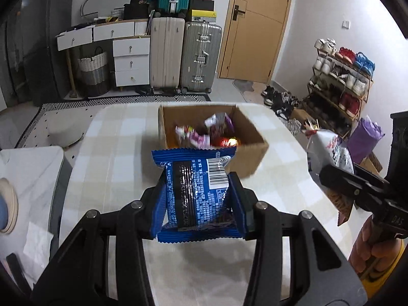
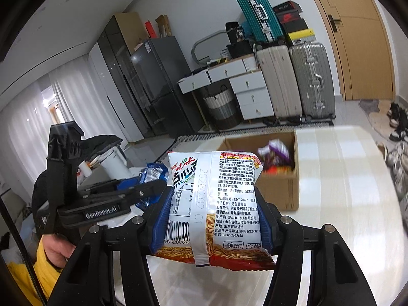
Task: Organize snacks
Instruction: 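Carry the blue Oreo packet and noodle bag over the box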
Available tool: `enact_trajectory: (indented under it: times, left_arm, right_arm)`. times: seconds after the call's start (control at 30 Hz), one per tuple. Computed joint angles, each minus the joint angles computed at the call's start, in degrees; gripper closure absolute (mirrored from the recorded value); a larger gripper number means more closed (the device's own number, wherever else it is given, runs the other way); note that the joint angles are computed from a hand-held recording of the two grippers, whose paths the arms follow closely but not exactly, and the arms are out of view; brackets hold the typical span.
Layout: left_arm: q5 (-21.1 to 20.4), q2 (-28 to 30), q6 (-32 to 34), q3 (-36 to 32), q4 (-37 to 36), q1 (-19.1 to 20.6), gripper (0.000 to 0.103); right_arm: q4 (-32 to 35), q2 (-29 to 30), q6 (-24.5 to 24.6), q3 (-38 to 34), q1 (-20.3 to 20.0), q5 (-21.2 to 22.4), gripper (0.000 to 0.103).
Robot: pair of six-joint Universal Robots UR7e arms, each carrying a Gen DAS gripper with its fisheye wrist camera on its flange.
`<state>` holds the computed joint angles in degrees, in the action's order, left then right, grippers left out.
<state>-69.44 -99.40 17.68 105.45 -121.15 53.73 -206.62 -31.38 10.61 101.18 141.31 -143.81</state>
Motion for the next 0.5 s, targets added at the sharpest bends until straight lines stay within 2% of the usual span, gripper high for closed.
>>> enact_trajectory:
  times: [0.37, 0.5]
  left_arm:
    - [-0.07, 10.07, -0.92, -6.85, -5.01, -1.13, 0.062]
    - [0.16, 14.38, -0.97, -10.11, -5.82, -0.97, 0.062]
  right_arm:
    - [3.23, -1.21, -9.05, -8.24, -3.94, 2.29, 0.044]
    - [5.69, -1.56, -9.75, -10.70, -5.53, 2.92, 0.044]
